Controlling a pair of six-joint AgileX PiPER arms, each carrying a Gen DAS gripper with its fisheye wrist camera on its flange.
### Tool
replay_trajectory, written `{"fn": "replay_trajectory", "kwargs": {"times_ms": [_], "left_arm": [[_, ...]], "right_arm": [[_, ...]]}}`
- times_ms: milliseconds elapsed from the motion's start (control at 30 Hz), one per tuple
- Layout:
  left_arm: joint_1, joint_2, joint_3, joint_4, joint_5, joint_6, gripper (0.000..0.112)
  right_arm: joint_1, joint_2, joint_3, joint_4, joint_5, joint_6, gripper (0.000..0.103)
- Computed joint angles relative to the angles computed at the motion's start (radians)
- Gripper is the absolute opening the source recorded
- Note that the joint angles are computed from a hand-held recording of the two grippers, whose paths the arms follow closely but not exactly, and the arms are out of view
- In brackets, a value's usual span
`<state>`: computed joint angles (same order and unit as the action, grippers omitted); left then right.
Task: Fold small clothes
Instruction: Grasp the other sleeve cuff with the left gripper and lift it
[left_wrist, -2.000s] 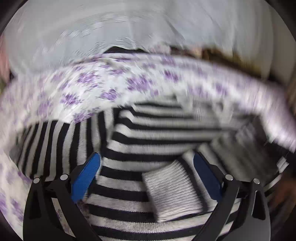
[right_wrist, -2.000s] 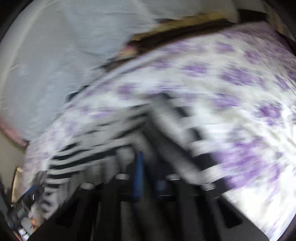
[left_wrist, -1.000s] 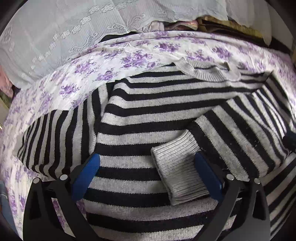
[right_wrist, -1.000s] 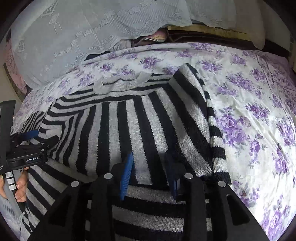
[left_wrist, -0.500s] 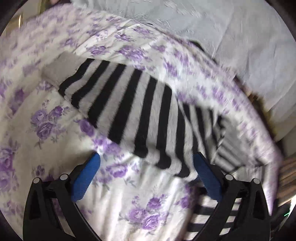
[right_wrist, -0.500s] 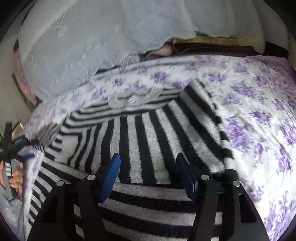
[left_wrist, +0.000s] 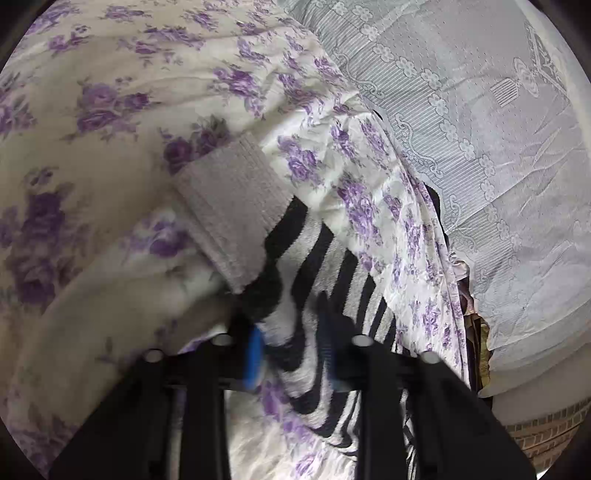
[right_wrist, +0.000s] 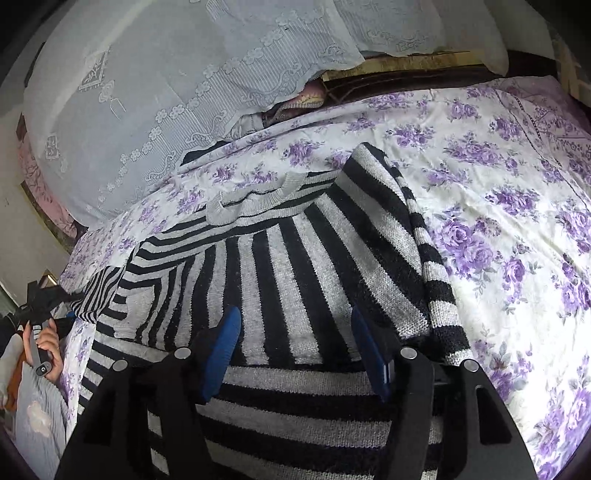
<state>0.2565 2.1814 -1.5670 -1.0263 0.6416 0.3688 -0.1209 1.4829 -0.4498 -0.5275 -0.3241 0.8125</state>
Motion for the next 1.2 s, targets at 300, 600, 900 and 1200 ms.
{"fn": "replay_trajectory", "kwargs": {"times_ms": [300, 600, 900, 1200], "left_arm": [[-0.229, -0.25, 0.172, 0.398, -0.274, -0.065, 0.011], [-0.405, -0.318, 0.203, 0.631, -0.274, -0.187, 0.011], [-0.558, -0.326, 0.166, 0.886, -0.251, -0.414, 0.011], [-0.729, -0.288, 0.089, 1.095, -0.213, -0.613, 0.011]], "right_arm": [[-0.005, 0.004, 0.0, -0.012, -0.007, 0.012, 0.063], [-0.013, 0.01, 0.003, -0.056, -0.029, 0.054, 0.066], [-0.032, 0.017, 0.001, -0.135, -0.055, 0.123, 0.069], [-0.079, 0.031, 0.001, -0.242, -0.109, 0.211, 0.071]]}}
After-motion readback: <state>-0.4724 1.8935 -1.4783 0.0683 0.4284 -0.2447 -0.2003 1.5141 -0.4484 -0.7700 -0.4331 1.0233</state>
